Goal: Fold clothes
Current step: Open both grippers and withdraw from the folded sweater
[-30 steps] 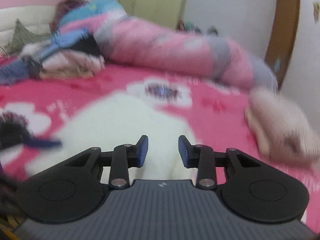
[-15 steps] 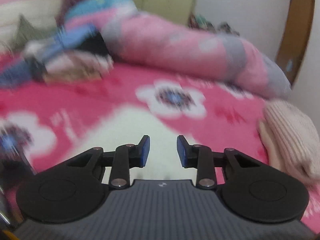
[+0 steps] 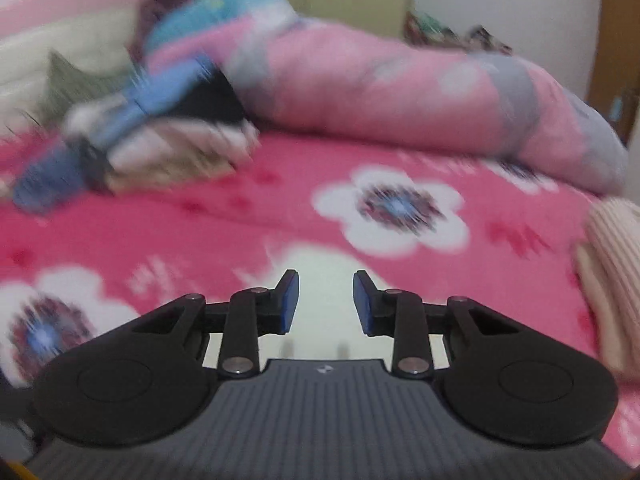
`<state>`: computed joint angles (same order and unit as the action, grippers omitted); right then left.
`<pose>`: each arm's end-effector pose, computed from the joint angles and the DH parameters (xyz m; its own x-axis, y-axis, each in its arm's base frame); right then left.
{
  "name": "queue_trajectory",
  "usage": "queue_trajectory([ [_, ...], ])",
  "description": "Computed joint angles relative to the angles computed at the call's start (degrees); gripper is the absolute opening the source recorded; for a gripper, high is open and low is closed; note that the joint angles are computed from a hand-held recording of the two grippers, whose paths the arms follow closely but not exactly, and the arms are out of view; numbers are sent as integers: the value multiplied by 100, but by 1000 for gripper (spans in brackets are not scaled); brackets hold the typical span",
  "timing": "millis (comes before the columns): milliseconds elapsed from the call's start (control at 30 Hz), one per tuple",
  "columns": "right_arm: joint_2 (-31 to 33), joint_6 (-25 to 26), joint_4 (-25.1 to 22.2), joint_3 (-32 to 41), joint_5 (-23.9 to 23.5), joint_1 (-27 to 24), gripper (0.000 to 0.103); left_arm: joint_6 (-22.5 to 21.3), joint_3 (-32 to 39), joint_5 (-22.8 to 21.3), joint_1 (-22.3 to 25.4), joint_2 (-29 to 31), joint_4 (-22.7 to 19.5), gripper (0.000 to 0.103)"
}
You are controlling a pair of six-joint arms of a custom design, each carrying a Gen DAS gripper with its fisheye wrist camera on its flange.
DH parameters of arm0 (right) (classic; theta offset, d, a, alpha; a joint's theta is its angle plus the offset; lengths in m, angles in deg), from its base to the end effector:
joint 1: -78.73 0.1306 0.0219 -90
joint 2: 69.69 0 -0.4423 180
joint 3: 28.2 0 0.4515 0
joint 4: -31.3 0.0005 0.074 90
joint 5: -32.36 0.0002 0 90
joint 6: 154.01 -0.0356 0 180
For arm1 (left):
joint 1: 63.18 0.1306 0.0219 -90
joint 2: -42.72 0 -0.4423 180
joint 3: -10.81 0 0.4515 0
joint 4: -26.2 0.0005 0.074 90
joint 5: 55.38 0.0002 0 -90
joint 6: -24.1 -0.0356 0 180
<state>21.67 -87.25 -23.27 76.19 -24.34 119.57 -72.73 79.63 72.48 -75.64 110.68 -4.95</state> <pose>0.4291 0.3444 0.6056 -0.5540 -0.0429 -0.8314 -0.0186 0.9991 -0.0392 0.3813 -0.1071 0.4957 -0.4072 0.1861 -0.8942 0.7415 0.6390 -0.2047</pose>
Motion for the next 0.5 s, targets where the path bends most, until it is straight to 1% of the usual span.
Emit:
queue_trajectory([
  [33,61,33,103,0,-168,-31,28,39,-6,52,24,12,-26,63],
  [67,120,-15,74,-33,-356,-69,28,91,-24,108,52,15,-57,64],
  [100,244,-98,-181,-99,-496,-122,28,137,-30,160,76,26,-102,64],
  [133,324,-71,-162,-303,-636,-187,28,149,-1,206,96,64,-195,64],
  [167,260,69,144,-569,-567,-180,28,152,34,277,121,110,-262,64],
  [200,202,67,261,-653,-617,-202,28,121,49,339,145,125,-294,64],
  [233,250,-183,89,-475,-777,-275,28,56,54,380,167,121,-327,64],
  [267,368,-434,-277,-165,-849,-310,29,9,38,405,176,112,-334,64],
  [300,488,-431,-496,153,-824,-318,29,-28,7,421,178,98,-325,64],
  [400,604,303,-278,539,-641,-258,29,-27,-9,585,242,109,-397,65],
  [500,768,308,-63,616,-922,-359,29,-8,18,729,288,153,-480,65],
])
